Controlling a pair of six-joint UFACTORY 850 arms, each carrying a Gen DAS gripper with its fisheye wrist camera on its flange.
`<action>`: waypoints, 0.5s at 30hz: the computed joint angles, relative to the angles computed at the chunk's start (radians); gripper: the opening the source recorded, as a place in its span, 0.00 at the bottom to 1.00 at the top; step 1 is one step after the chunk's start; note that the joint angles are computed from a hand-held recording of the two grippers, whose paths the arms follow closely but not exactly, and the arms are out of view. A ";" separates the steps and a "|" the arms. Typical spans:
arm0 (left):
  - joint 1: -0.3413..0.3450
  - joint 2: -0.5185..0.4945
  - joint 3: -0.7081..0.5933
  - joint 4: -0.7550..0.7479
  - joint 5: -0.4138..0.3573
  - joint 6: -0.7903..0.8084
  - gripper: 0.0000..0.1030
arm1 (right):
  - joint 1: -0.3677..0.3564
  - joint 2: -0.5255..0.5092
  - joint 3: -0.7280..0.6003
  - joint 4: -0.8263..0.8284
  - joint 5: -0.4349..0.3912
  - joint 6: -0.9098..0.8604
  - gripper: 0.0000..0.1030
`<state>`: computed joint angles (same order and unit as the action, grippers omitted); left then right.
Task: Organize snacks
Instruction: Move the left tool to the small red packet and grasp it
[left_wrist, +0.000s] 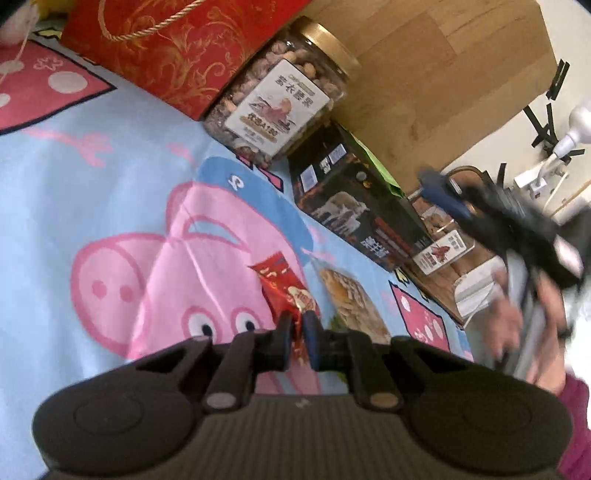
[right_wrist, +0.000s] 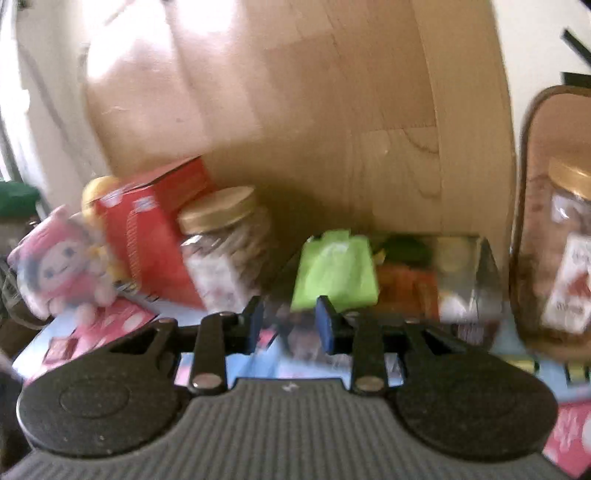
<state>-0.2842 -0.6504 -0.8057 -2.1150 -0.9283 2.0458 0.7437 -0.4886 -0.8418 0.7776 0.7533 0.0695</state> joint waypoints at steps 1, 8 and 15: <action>-0.001 -0.002 -0.001 -0.002 -0.003 0.003 0.08 | -0.038 -0.008 -0.028 -0.040 -0.049 0.041 0.30; 0.010 -0.020 -0.020 0.029 -0.023 -0.025 0.08 | -0.187 -0.145 -0.241 -0.130 -0.387 0.157 0.23; 0.039 0.002 0.004 0.020 -0.042 -0.022 0.23 | -0.105 -0.120 -0.204 0.075 -0.204 -0.110 0.24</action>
